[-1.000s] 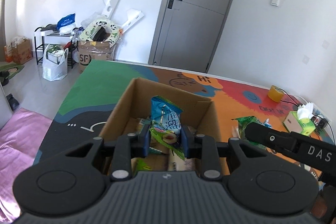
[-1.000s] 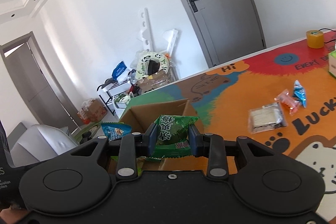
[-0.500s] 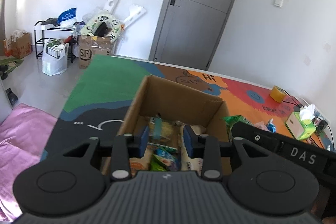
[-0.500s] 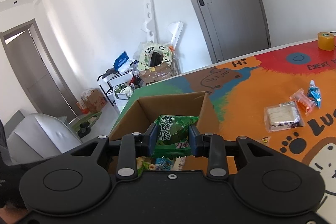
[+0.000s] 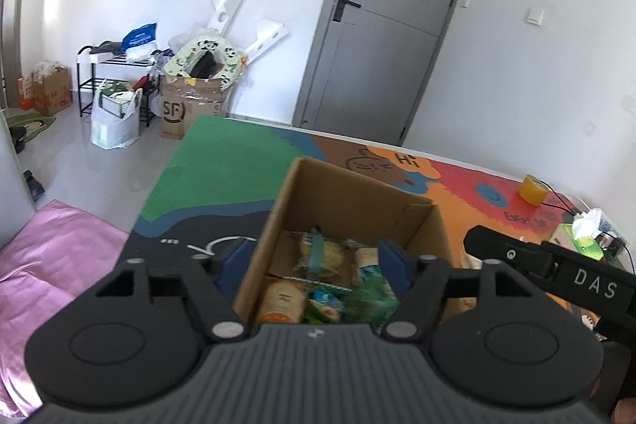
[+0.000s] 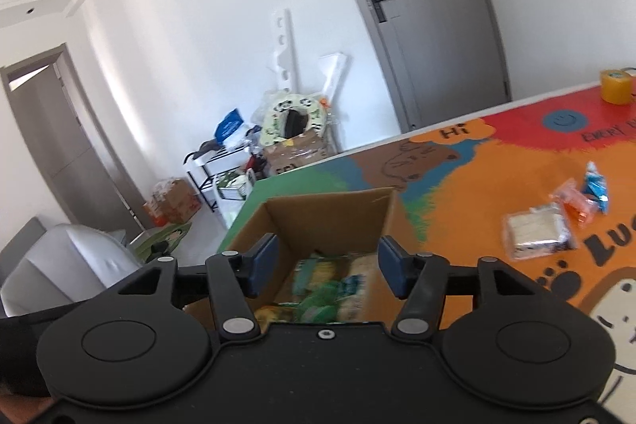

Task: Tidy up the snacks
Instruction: 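Move both grippers back from the box toward the remaining snacks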

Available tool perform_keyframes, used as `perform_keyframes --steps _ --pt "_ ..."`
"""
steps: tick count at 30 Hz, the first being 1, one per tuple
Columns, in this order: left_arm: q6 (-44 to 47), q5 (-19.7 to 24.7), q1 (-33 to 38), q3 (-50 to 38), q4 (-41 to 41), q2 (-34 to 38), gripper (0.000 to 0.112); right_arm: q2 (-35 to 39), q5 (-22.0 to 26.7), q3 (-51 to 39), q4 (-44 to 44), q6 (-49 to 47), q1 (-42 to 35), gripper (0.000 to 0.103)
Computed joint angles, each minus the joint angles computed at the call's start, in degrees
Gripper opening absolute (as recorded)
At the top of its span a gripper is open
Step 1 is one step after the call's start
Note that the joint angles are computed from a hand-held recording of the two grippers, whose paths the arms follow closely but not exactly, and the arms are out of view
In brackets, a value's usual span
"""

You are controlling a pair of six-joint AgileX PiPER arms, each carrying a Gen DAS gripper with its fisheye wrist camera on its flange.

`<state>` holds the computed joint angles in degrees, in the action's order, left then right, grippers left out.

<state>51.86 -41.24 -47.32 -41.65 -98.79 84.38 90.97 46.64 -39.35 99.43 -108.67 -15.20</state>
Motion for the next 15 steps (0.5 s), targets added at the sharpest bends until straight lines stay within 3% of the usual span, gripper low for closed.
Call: perform_keyframes --steps 5,15 --pt "0.8 0.1 -1.9 -3.2 -0.1 3.0 0.080 0.7 1.1 -0.4 -1.8 0.0 -4.9 0.068" --pt "1.7 0.4 -6.4 -9.0 -0.5 7.9 0.080 3.0 3.1 -1.7 -4.7 0.3 -14.0 0.080"
